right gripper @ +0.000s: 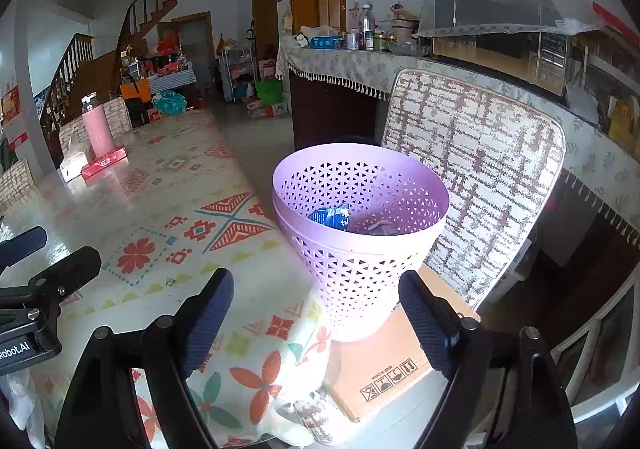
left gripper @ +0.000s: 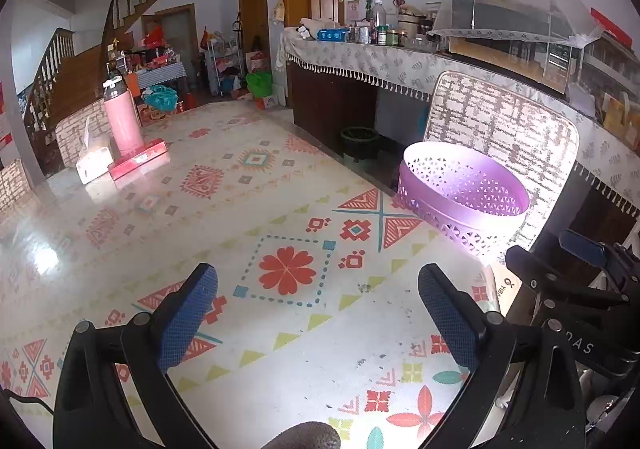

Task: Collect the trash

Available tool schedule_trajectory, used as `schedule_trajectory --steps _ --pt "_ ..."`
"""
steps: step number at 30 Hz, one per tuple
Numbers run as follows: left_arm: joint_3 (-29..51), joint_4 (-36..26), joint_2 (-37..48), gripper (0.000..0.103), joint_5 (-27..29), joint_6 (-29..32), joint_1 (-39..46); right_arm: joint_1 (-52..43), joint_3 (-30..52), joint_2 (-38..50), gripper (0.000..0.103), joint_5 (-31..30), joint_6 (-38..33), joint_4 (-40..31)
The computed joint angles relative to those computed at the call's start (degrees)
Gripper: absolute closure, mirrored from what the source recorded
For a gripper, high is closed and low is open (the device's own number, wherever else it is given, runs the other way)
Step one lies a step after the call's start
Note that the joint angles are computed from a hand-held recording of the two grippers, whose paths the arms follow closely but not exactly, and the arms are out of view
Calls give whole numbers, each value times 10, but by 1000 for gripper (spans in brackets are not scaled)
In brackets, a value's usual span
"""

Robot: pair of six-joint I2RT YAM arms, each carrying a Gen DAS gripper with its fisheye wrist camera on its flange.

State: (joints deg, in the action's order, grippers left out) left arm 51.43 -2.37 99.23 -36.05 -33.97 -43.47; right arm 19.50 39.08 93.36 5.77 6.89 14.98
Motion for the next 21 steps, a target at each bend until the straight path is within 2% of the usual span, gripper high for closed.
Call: schedule_trajectory --steps 21 --pt "-4 4 5 3 3 -1 -1 2 -5 7 14 -3 6 5"
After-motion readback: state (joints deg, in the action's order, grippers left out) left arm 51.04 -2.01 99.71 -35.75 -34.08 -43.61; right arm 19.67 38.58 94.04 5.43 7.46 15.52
